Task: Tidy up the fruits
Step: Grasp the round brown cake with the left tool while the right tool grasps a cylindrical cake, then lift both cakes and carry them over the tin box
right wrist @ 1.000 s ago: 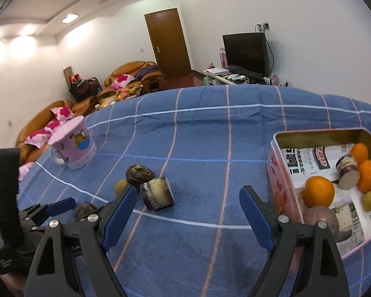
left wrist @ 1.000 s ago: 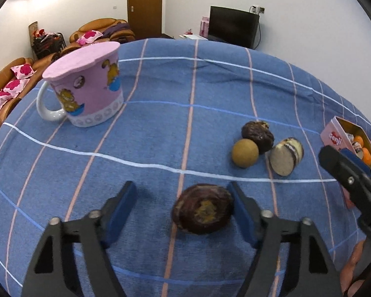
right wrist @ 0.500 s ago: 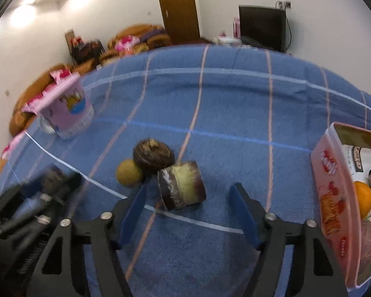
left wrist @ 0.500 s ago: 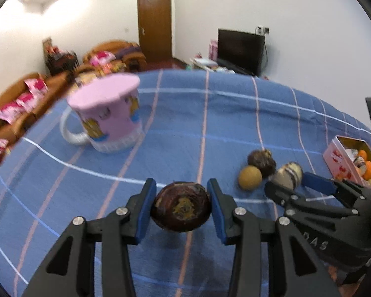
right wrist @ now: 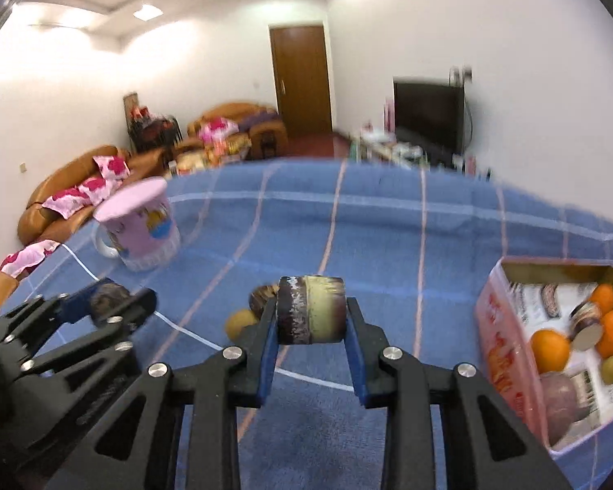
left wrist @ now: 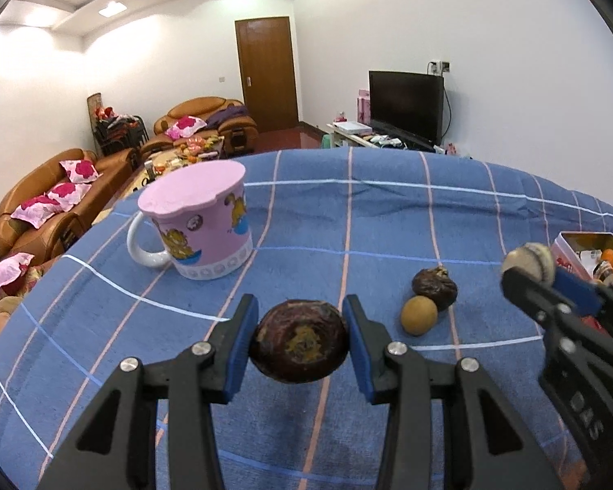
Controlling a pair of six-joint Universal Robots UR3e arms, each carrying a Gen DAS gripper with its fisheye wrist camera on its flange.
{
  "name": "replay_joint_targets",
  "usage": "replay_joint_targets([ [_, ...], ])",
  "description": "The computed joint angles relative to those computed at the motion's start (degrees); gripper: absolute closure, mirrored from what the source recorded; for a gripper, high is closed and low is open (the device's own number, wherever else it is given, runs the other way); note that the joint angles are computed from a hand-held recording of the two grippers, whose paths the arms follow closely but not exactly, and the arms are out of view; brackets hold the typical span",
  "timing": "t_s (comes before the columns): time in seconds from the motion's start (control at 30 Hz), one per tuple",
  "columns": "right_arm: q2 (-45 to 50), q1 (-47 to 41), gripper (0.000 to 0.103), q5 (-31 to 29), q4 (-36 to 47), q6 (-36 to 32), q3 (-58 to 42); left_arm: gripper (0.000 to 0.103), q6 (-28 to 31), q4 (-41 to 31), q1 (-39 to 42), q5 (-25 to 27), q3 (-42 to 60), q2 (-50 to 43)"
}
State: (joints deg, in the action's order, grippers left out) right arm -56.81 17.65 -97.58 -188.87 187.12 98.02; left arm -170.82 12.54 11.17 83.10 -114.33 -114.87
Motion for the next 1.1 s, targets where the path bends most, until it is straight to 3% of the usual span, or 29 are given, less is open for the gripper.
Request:
replay_joint_targets([
  [0.13,-1.1,1.3,0.071,-0.2,-4.9,-1.1,3.5,0.059,-0.2,2.6,0.3,-0.6,-1.4,0.2],
  [0.27,-3.1,-1.6,0.071,7.6,-7.9,-1.6,7.5,0.059,-0.6,5.7,1.4,-2.4,-3.4,0.8],
  [0.4,-4.0,-2.2,0.071,10.9,-9.7,-1.0,10.2,0.059,-1.2,8.5,1.6,-3.7,-4.7,0.9],
  [0.53,-4.6,-1.9,0.071,9.6,-10.6,-1.0,11.7,0.059,-2.1,10.6,1.5,-3.1,-5.6,0.9],
  [0.8,-5.1,-0.2,0.071,1.5,-12.0,-1.1,13.0,0.059,-4.6,16.0,-0.6,3.1,-6.8,0.1],
  [1.1,-6.3,-0.7,0.071,0.4,-13.2,-1.9,15.1,0.059,-4.7,17.7,-3.2,5.9,-8.1,0.5],
])
